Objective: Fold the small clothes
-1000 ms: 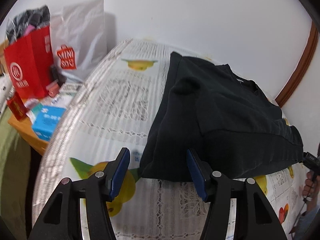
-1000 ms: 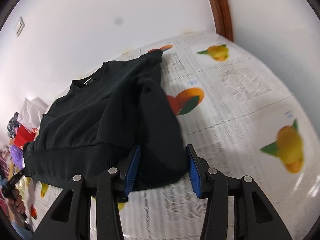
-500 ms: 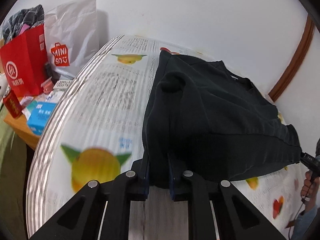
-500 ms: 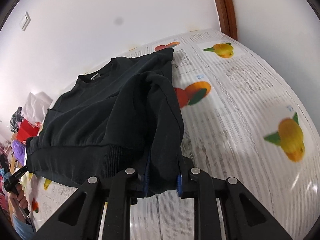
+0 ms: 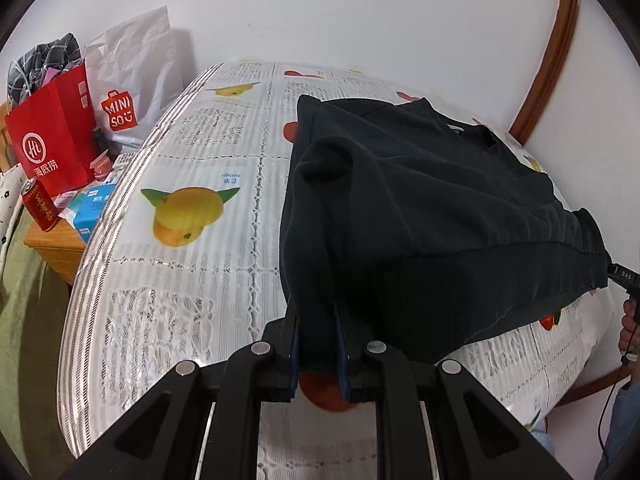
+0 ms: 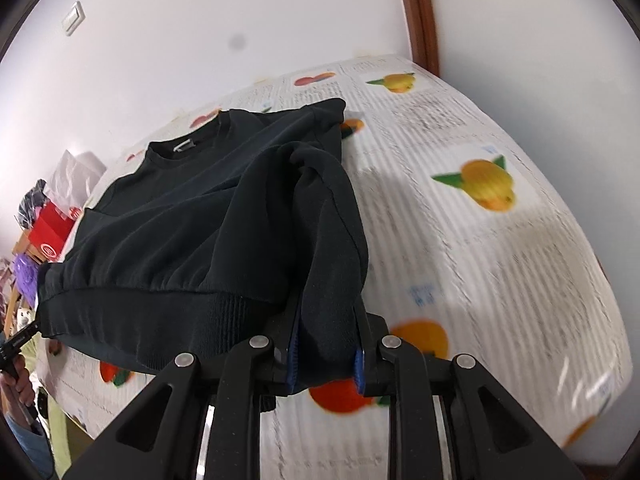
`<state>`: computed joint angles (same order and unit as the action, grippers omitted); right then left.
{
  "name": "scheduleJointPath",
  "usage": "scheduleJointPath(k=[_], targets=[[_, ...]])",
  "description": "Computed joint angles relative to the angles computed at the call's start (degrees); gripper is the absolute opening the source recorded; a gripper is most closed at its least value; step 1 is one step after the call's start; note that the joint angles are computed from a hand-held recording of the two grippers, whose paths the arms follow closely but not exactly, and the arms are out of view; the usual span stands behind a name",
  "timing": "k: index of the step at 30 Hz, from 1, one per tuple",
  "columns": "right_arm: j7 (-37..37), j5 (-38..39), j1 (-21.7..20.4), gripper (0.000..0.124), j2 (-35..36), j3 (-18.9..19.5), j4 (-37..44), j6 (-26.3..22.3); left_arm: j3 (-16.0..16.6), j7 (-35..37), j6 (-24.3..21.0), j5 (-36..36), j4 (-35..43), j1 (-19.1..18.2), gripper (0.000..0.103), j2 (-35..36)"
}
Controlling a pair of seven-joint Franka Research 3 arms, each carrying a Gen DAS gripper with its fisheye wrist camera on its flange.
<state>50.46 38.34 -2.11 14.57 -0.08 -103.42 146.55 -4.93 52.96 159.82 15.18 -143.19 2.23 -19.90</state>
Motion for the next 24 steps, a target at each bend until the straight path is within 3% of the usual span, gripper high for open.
scheduleJointPath(k=[2, 4, 6, 8, 9, 12, 17, 24], targets=[[0.7, -1.9, 0.6, 0.025, -1.8, -0.5, -2.2, 2.0, -1.4, -1.6, -1.3, 2.1, 0.2, 1.3, 0.020, -1.1], [1.7, -4.3, 1.8, 0.027, -4.8, -1.0, -5.9, 7.4, -3.9, -5.5, -3.0, 6.4, 0.7, 3.8, 0.022, -2.4], [0.4, -4.3, 2.2, 0.037, -7.2, -0.8, -8.6, 11.2, -3.6, -7.0, -0.3, 8.3, -0.3, 4.0, 0.028, -4.0], [-3.8, 1.3, 2.1, 0.047, -9.4, 0.1, -10.4, 13.7, -3.0, -8.3, 3.9, 8.5, -1.4, 3.9, 0.048, -5.3], [-6.3, 5.1, 2.1, 0.048, -10.2, 0.5, -10.8, 13.4, -2.8, -8.6, 5.8, 8.5, -1.7, 3.8, 0.051, -5.5], [-8.8, 8.4, 3.1, 0.048, -10.7, 0.1, -11.0, 11.2, -2.6, -8.0, 6.9, 7.8, -1.3, 2.9, 0.052, -4.7], [-2.7, 1.3, 5.4, 0.048, -8.1, -0.1, -11.2, 12.6, 0.5, -2.1, 7.9, 2.4, -1.1, -2.7, 0.052, -1.8], [-0.4, 3.2, 5.5, 0.041, -5.0, 1.0, -9.0, 13.5, 4.8, 6.6, 7.8, -8.6, 0.8, -8.3, 0.051, 3.3]])
